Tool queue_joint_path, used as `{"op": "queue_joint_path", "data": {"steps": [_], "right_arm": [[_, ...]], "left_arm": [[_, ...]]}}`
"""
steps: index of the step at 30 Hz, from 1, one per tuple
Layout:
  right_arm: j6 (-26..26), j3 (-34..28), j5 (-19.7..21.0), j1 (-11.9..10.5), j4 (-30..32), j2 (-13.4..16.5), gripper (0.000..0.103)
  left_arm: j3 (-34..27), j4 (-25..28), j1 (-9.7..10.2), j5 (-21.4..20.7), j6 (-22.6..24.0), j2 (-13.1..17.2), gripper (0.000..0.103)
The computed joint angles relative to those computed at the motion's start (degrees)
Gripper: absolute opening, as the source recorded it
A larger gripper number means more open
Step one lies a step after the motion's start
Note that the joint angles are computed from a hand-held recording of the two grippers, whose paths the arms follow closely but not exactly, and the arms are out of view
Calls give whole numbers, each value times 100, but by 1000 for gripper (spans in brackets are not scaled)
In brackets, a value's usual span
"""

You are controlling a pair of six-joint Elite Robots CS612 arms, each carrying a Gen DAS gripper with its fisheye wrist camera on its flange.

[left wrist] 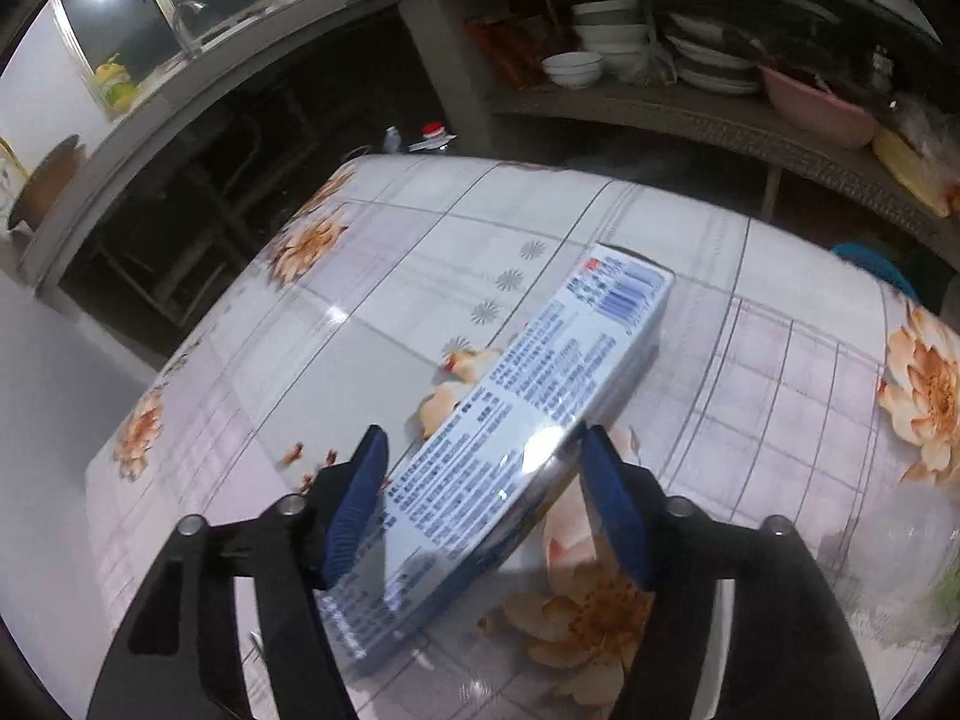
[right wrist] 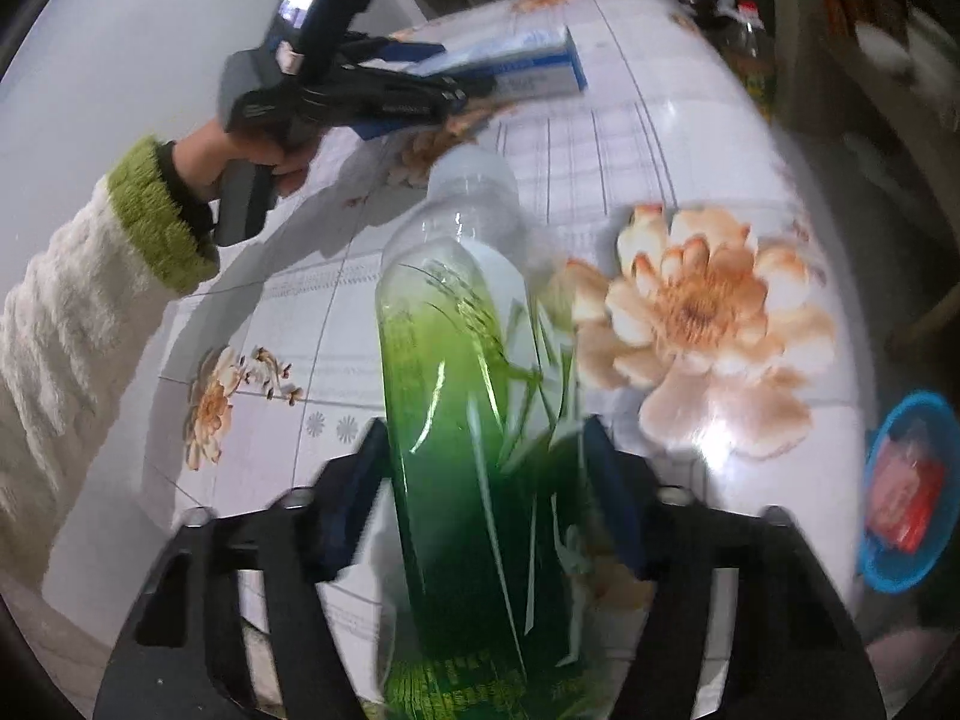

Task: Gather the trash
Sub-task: 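Grasp the green 'scream' bottle with the right tool while the left tool grasps the toothpaste box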

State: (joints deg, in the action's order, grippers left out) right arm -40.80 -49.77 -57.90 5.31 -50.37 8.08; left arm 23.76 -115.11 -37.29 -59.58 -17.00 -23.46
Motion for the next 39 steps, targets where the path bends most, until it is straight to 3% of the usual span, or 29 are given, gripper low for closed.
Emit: {"op": "queue_joint_path", "data": {"steps": [7,9,13,18,22,30,39], "right_arm": [[613,-213,34,-91,-10,103,57],[769,-313,58,-129,20,154,57],[984,-546,280,-245,253,269,57],[1206,-711,571,-360,550,363,57],[1413,-834,852,-461,834,437,56],[1566,-1056,1005,-544,944,543,56],[1376,-799,715,-487,849,389,60]], "left_arm": [[3,740,-151,332,-778,-96,44],[283,818,-214,293,-1253,-281,42],[999,1026,-366,151,-2643,-750,40],[2314,154,-563,-521,-4106,-1513,37],[2894,-383,-782,-703,-4768,-1811,37],[3314,-1167,-1106,-791,-5505,-1959,38],[3262,-934,-1162,-698,-5573,-1910,51]]}}
